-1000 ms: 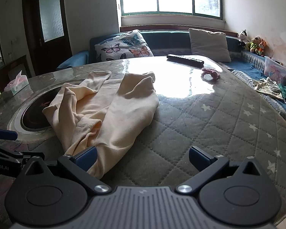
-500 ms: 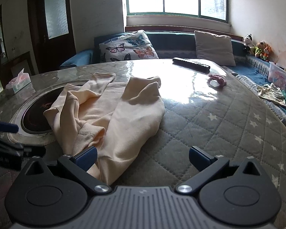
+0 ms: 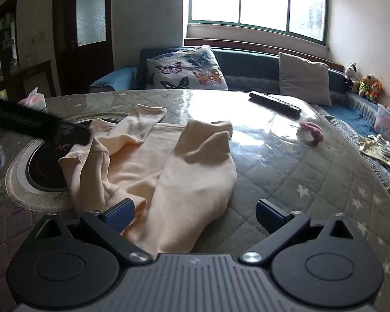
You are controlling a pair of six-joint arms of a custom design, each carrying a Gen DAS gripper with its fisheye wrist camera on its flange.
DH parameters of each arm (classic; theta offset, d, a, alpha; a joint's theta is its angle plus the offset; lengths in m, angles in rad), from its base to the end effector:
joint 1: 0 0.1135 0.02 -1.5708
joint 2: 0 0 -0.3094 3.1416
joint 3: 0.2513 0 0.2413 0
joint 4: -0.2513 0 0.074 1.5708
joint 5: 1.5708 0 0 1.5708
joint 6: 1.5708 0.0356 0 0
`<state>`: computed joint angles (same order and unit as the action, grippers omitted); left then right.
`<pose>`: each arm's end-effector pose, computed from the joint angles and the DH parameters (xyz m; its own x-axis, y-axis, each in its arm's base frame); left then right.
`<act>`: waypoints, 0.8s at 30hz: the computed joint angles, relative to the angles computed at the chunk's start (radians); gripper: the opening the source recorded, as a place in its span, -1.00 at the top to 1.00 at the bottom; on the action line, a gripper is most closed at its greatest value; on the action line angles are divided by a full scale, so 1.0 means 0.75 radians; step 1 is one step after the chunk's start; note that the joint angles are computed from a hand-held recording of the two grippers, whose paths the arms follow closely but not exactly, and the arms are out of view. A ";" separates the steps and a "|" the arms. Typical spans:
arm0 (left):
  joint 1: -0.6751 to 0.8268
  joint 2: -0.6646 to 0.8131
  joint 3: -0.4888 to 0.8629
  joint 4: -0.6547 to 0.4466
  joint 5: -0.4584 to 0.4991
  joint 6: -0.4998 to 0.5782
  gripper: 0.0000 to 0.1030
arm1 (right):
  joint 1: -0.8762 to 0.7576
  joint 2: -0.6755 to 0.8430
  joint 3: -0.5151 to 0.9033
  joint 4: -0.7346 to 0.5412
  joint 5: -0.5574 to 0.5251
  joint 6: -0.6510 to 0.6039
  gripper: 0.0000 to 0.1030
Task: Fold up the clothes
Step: 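Grasp the crumpled beige sweatshirt with both grippers and lift it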
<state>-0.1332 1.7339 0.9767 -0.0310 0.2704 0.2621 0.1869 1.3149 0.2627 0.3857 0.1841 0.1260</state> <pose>0.3533 -0.0569 0.2251 -0.5973 0.3320 -0.7301 0.4860 0.8739 -0.0002 0.1931 0.0299 0.1722 -0.6078 0.0108 -0.7940 0.0354 0.9993 -0.0135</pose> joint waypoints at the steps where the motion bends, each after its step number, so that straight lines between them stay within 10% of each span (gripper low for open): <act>1: -0.014 0.029 0.035 -0.021 -0.018 -0.010 -0.74 | -0.003 0.016 0.009 0.006 -0.007 -0.009 -0.86; 4: -0.036 0.112 0.137 -0.116 -0.029 0.000 -0.53 | -0.002 0.074 0.036 0.027 -0.023 -0.036 -0.73; 11: 0.003 0.202 0.216 -0.256 0.027 0.031 0.79 | -0.005 0.180 0.070 0.057 -0.046 -0.078 -0.10; 19: 0.178 0.008 -0.011 -0.159 0.136 0.113 0.91 | -0.053 0.102 0.028 0.023 -0.087 -0.095 0.61; 24: 0.350 -0.095 -0.126 -0.194 0.242 0.190 0.92 | -0.078 0.001 0.008 -0.066 -0.100 -0.131 0.73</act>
<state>0.1296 1.6625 0.8818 -0.1764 0.4519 0.4046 0.1284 1.3158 0.2688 0.3360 0.1091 0.0274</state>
